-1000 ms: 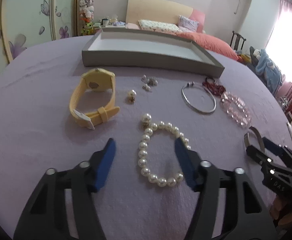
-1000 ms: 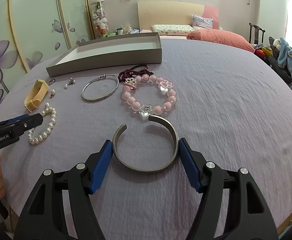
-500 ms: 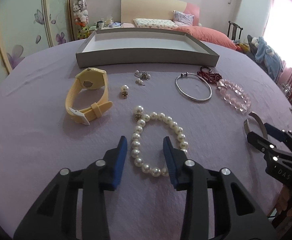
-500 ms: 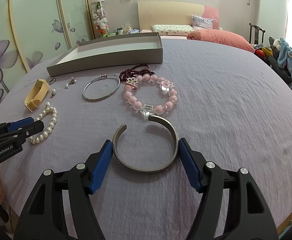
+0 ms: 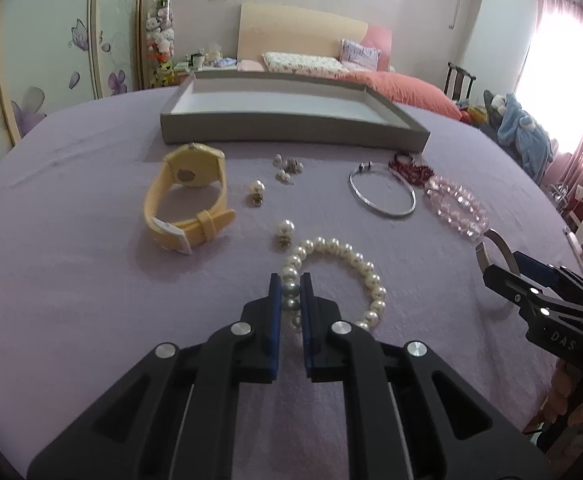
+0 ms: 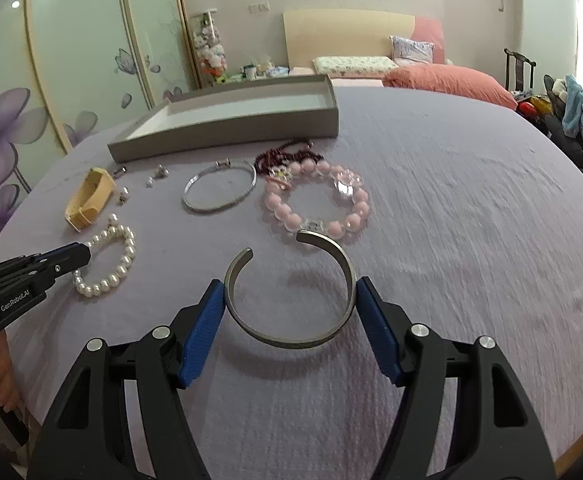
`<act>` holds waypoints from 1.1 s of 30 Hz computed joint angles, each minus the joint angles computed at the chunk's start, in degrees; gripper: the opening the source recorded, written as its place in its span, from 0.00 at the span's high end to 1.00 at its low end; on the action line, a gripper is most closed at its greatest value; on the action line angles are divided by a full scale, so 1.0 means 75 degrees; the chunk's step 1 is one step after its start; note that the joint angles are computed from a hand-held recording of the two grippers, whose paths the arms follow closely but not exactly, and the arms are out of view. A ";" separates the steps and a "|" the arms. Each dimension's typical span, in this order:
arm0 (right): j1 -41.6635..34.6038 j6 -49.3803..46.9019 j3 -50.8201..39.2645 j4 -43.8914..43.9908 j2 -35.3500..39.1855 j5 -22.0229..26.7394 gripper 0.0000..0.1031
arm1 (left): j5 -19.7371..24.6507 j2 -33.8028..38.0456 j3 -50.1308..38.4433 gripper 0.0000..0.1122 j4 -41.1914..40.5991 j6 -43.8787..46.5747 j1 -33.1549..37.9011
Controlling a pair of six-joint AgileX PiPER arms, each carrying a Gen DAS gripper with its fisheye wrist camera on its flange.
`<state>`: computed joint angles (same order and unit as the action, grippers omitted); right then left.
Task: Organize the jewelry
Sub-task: 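Close the right gripper on the silver cuff bangle while the left gripper grasps the pearl bracelet, then carry the cuff and pearl bracelet into the gray tray while both grippers open to release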
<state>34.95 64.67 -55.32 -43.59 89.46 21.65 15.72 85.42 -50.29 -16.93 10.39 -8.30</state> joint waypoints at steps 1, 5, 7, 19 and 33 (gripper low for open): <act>0.0013 0.0102 0.0002 -0.0139 -0.0032 -0.0031 0.35 | -0.0038 -0.0093 0.0052 0.91 -0.0242 0.0273 0.0059; 0.0056 0.0475 -0.0010 -0.0597 -0.0110 -0.0125 0.35 | -0.0087 -0.0466 0.0191 0.91 -0.1539 0.1632 0.0308; 0.0067 0.0608 -0.0034 -0.0782 -0.0137 -0.0148 0.35 | -0.0091 -0.0613 0.0235 0.91 -0.2219 0.2330 0.0435; 0.0140 0.1708 -0.0270 -0.2155 -0.0113 -0.0259 0.35 | 0.0026 -0.1133 0.0120 0.91 -0.4346 0.4417 0.1090; 0.0279 0.2872 -0.1378 -0.3994 0.0326 0.0106 0.35 | -0.0745 -0.1028 -0.0738 0.91 -0.2876 0.3172 0.0957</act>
<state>37.04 86.21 -65.66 -73.55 91.90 22.44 10.14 77.71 -55.83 -38.50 34.18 -1.12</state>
